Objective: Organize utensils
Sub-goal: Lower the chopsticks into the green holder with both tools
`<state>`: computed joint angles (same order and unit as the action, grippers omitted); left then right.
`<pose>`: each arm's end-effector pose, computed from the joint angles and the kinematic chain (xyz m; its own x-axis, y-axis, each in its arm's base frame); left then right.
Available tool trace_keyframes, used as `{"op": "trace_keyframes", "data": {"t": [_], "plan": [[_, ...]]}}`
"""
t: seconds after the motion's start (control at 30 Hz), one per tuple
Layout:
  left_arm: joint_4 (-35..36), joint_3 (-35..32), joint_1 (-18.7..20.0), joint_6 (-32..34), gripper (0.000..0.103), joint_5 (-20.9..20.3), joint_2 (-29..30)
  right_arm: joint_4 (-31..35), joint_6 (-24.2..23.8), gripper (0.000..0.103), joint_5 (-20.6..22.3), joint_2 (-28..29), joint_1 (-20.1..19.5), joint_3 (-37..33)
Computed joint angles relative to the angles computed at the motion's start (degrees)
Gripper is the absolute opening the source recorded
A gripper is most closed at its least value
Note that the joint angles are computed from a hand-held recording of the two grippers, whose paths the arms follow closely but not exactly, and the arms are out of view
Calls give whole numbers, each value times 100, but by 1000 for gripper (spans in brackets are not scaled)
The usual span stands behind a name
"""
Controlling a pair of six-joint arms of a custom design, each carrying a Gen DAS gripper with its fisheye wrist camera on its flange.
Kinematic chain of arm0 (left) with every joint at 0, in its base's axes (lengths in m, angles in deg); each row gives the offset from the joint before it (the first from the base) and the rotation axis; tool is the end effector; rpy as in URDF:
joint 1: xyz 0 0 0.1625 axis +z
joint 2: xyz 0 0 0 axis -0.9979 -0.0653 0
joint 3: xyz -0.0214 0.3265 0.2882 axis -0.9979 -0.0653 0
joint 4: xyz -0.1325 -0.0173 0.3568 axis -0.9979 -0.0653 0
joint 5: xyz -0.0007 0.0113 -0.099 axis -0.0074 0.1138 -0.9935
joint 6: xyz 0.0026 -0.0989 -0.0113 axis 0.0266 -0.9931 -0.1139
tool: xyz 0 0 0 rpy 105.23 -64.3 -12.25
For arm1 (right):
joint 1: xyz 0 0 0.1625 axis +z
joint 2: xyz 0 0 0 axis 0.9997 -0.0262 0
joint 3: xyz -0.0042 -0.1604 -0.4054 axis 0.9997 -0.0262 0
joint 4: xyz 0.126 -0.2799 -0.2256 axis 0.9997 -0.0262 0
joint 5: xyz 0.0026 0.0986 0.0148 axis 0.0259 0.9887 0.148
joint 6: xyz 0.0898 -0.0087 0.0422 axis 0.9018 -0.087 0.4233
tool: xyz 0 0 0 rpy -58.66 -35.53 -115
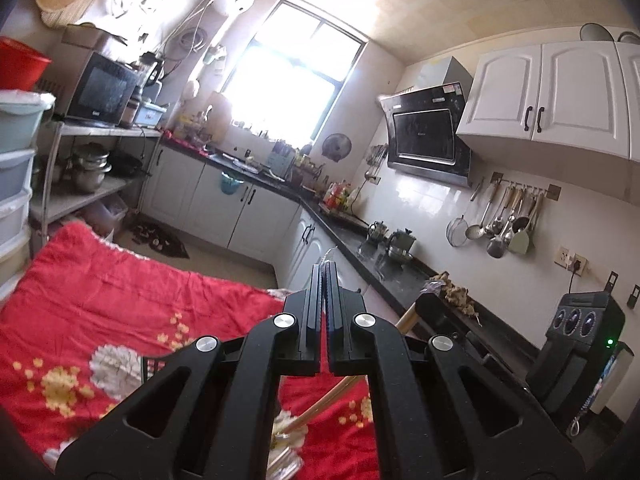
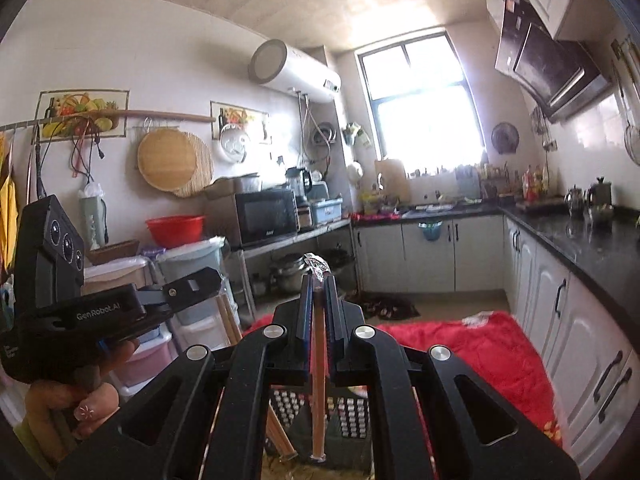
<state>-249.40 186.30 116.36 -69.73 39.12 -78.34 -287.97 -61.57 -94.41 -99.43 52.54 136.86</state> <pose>-0.1096 -0.2937 0.4842 -0.8936 0.3476 -0.2841 0.3914 0.2933 -0.8722 0.5031 -0.2990 0.0875 -0.6986 -0.4784 0.5321 -0.6567 0.1333 -0.7423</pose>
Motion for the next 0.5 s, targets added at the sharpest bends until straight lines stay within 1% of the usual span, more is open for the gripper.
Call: {"op": "trace_keyframes", "data": {"t": [0.2,0.27,0.37,0.5], "plan": [[-349,-250,144,364,0,-115,338,-117,-402,6,15,136,26,-402],[-446,-351,246,459,0,-213,458,-120,-483,6,-4,177,20,-514],[-681,-417,307,668,0,-219,614,-176,-604,6,-19,264,22,-643],[-960,-514,537,856,0,-369,842,-247,-777,6,-57,338,36,-760]]}}
